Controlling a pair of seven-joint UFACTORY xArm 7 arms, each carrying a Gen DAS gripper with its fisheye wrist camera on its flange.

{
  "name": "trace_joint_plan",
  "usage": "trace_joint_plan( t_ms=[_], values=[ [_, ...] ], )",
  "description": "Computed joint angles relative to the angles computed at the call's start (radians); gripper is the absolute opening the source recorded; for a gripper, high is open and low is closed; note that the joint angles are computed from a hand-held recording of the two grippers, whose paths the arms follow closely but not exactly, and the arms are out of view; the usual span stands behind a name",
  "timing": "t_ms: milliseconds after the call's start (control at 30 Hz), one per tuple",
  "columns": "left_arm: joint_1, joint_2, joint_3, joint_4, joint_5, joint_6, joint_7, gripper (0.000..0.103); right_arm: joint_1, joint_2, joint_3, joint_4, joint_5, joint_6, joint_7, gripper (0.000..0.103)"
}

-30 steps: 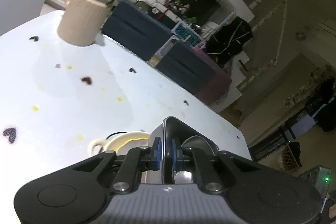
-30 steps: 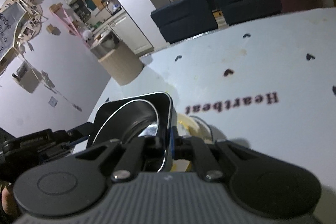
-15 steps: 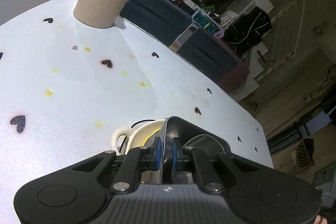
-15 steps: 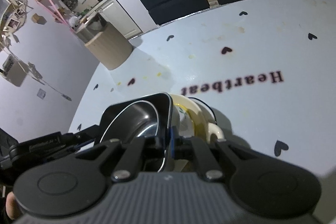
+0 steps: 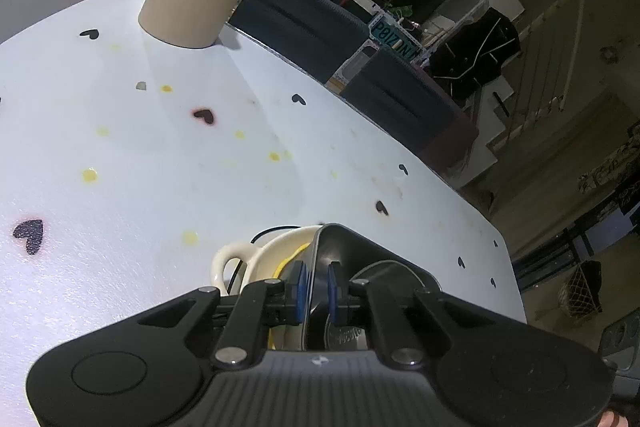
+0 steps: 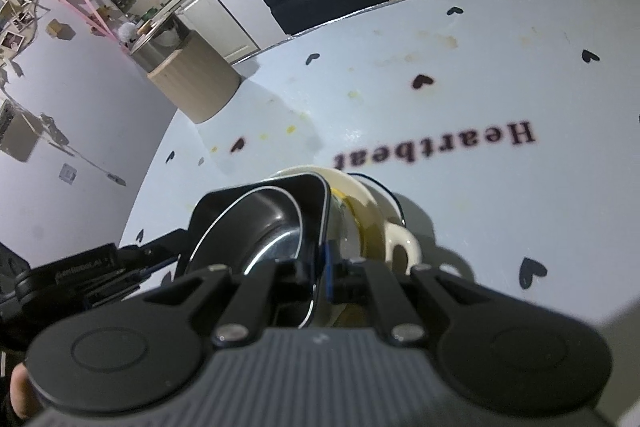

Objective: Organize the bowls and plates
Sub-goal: 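Lower the small tray with bowl onto the nested cream and floral bowls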

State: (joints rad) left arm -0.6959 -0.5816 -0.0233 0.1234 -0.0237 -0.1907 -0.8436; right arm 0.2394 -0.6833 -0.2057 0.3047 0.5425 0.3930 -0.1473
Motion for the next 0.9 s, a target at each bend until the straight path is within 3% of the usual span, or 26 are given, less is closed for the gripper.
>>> trace_joint_plan(
  t_ms=[900],
  values=[
    [-0.012, 0.029, 0.021, 0.016, 0.012, 0.002, 0.006, 0.011, 0.003, 0.052, 0.020, 0.019, -0.007, -0.010, 0.026, 0.007]
  ],
)
